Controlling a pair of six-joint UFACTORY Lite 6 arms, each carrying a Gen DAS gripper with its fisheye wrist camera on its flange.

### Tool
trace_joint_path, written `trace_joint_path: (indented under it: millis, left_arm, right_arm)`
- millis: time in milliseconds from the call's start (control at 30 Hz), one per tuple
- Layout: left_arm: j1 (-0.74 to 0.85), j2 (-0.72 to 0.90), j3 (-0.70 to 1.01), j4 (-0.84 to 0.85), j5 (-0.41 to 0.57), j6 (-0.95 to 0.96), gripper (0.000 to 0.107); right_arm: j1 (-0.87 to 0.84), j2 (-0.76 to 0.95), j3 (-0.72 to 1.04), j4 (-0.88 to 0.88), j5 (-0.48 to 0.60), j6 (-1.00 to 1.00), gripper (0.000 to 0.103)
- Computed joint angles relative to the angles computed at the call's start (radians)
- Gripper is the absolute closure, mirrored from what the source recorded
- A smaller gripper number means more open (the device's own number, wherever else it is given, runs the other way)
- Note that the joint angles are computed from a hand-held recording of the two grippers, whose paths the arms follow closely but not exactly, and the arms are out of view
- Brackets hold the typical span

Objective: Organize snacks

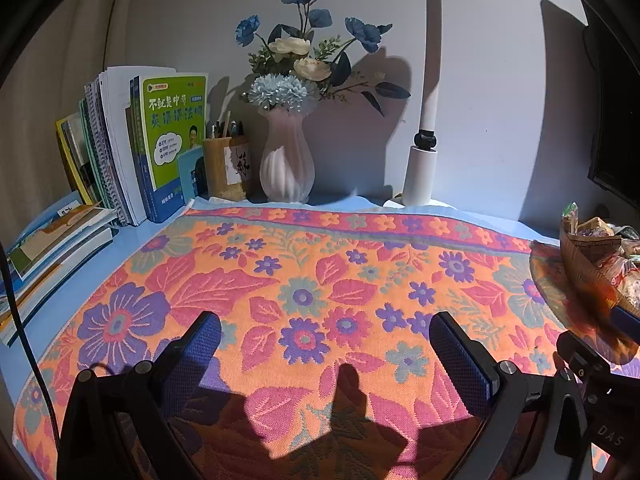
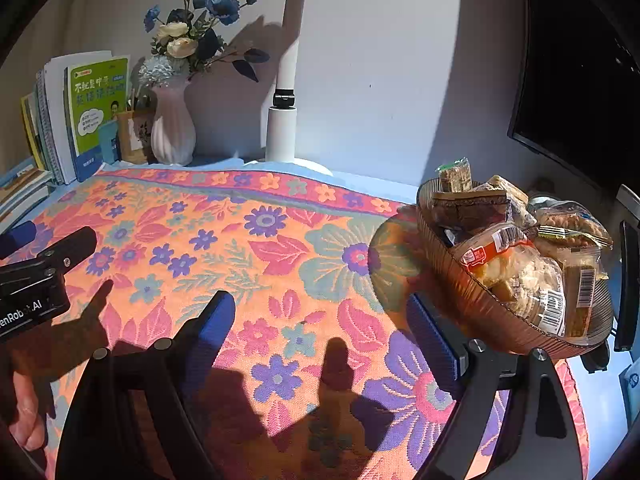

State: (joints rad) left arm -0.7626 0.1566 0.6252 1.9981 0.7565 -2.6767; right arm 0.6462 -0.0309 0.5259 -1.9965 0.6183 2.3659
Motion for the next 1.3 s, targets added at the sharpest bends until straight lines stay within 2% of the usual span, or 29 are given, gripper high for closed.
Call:
trace_joint_path:
  millis: [1300]
  left_arm:
    - [0.011, 0.004, 0.001, 0.007, -0.012, -0.004, 0.004]
  right_arm:
    - [-0.018, 0.025, 0.018, -0.013, -0.034, 0.001, 0.014]
